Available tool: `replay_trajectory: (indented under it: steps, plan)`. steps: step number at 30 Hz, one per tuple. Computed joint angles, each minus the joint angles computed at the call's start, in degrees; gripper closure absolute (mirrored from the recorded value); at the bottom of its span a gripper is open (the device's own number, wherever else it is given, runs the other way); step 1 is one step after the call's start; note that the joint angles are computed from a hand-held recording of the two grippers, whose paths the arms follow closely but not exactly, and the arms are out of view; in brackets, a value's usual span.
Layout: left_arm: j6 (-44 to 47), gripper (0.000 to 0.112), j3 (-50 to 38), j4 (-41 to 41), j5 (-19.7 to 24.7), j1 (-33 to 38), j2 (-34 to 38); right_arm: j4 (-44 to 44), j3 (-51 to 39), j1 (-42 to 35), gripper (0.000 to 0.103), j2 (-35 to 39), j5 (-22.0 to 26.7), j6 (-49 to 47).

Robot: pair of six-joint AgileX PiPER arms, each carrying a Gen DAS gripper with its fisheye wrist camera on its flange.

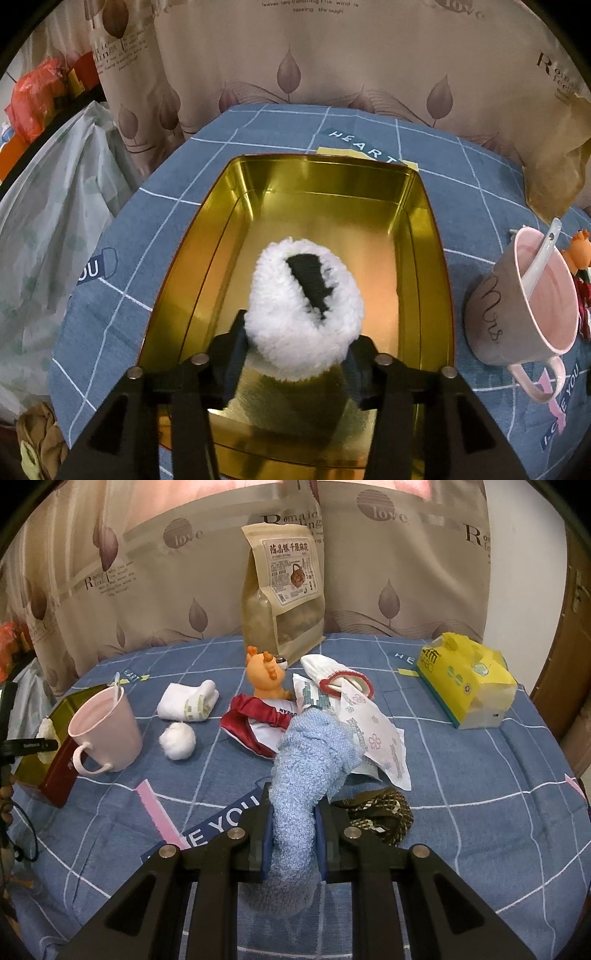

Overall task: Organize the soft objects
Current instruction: 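Carry the white slipper with the left gripper into the gold tin tray, then open the left gripper to release the slipper in the tray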

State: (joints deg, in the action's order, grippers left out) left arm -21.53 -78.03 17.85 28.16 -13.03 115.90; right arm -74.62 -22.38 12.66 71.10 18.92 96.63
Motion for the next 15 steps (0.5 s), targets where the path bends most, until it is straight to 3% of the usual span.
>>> replay_trajectory:
  steps: [8,15]
  plan:
    - [2.5,0.051,1.5,-0.9,-1.0,-0.3,-1.8,2.4,-1.0,2.2,0.086,-0.2,2.3,-2.4]
    - [3.7,0.051,4.9,-1.6,-3.8,-0.2,-5.9,9.5,-4.6,5.0,0.086,-1.2,5.2,-10.7]
